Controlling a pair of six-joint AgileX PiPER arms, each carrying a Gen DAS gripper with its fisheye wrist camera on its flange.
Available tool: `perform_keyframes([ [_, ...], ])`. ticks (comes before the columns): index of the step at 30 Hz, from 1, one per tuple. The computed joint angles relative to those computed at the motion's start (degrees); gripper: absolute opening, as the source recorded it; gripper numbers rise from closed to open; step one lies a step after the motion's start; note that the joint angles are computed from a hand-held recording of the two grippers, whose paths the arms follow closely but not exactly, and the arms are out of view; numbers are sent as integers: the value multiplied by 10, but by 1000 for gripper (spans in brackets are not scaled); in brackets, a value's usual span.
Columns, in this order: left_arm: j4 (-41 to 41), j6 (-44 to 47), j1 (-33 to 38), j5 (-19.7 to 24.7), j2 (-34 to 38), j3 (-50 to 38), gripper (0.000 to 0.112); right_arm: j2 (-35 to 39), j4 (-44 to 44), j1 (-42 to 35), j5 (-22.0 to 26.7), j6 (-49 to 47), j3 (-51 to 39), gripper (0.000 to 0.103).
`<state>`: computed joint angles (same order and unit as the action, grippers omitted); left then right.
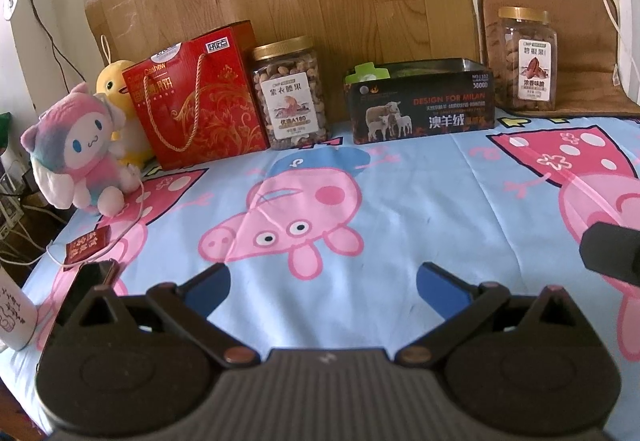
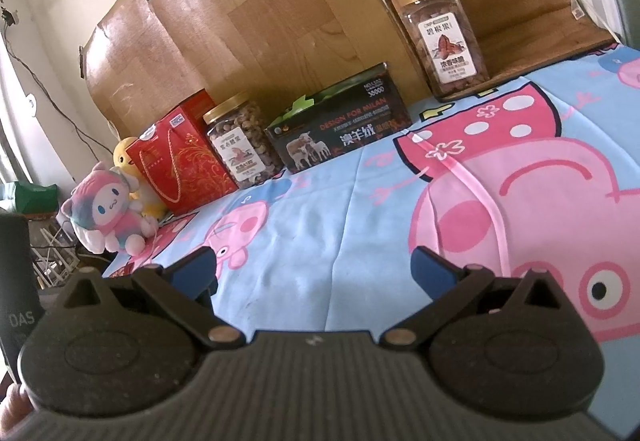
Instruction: Organize snacks
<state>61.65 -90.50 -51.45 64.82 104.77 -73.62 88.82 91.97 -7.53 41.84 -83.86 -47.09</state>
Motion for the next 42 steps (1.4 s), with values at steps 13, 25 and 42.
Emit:
perform_keyframes([
  [13,3,5,0,1,2,0,103,2,3,-2,1,1,2,103],
  [25,3,8,0,2,3,-2,103,4,3,-3,2,1,2,103],
  [42,2,11,0,1,6,-3,103,4,1,-5,4,3,1,103],
])
